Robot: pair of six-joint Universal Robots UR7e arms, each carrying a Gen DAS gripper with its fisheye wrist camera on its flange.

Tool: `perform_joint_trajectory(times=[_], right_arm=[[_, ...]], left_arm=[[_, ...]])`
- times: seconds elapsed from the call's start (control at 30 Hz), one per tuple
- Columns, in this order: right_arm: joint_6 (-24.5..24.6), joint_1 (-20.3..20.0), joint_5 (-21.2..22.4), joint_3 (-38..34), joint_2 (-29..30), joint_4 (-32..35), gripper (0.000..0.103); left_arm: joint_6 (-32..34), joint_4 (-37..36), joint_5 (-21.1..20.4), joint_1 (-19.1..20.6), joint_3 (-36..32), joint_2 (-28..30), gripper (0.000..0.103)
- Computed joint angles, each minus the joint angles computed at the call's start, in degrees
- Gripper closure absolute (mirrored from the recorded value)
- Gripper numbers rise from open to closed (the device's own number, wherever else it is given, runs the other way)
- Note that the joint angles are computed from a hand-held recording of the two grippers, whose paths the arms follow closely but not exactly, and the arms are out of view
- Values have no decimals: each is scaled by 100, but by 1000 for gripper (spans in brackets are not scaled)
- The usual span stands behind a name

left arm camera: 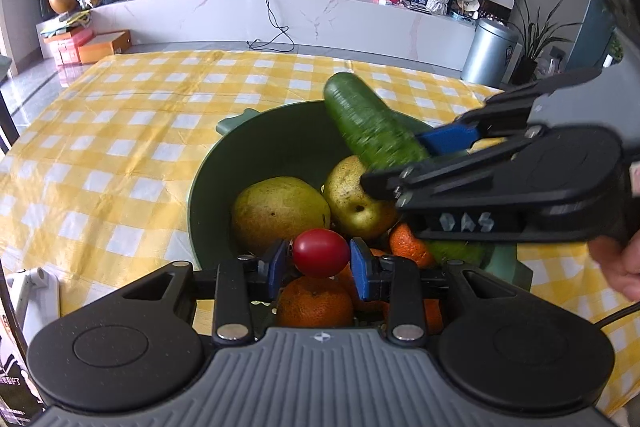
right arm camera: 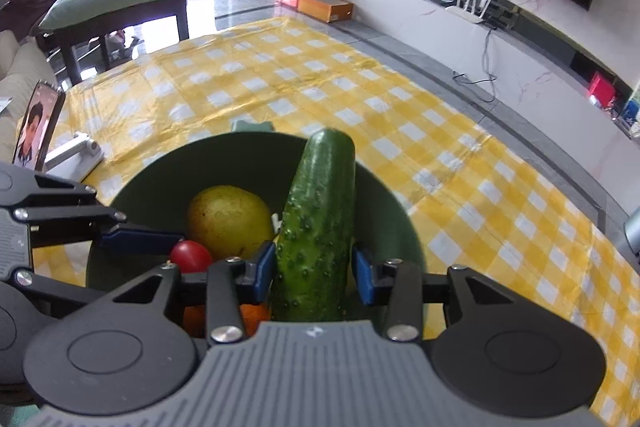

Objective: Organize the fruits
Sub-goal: 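Carry the cucumber and plum into the green bowl and open both tools, then withdraw both tools from the bowl toward the brown kiwis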

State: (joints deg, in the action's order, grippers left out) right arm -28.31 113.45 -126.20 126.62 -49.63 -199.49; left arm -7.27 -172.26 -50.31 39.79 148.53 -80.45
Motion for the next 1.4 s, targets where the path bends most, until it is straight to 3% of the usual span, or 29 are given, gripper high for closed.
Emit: perform_joint_trajectory(times=[0.4,0.6,0.7,0.93,1.2,1.4], right_arm=[[-72,44,-263,169,-46,-437,64],[82,86,-148,345,-195,-502,59],[124,150,-92,488,-292,-703,52],[329,259,-111,965,-538,-1416,44],[699,248,-259,1768,-728,-2484,39],[1027,96,-252,2419,-779,-3159,35]], left_arm=[[65,-235,251,-215,122,167,37],[-4,-251,345,-322,171,165,33],[-43,-314,393,-423,228,120,29],[-92,-526,482,-739,407,88,21],[-430,-760,758,-1235,651,74,20],[-741,-771,686,-1587,751,-53,20]])
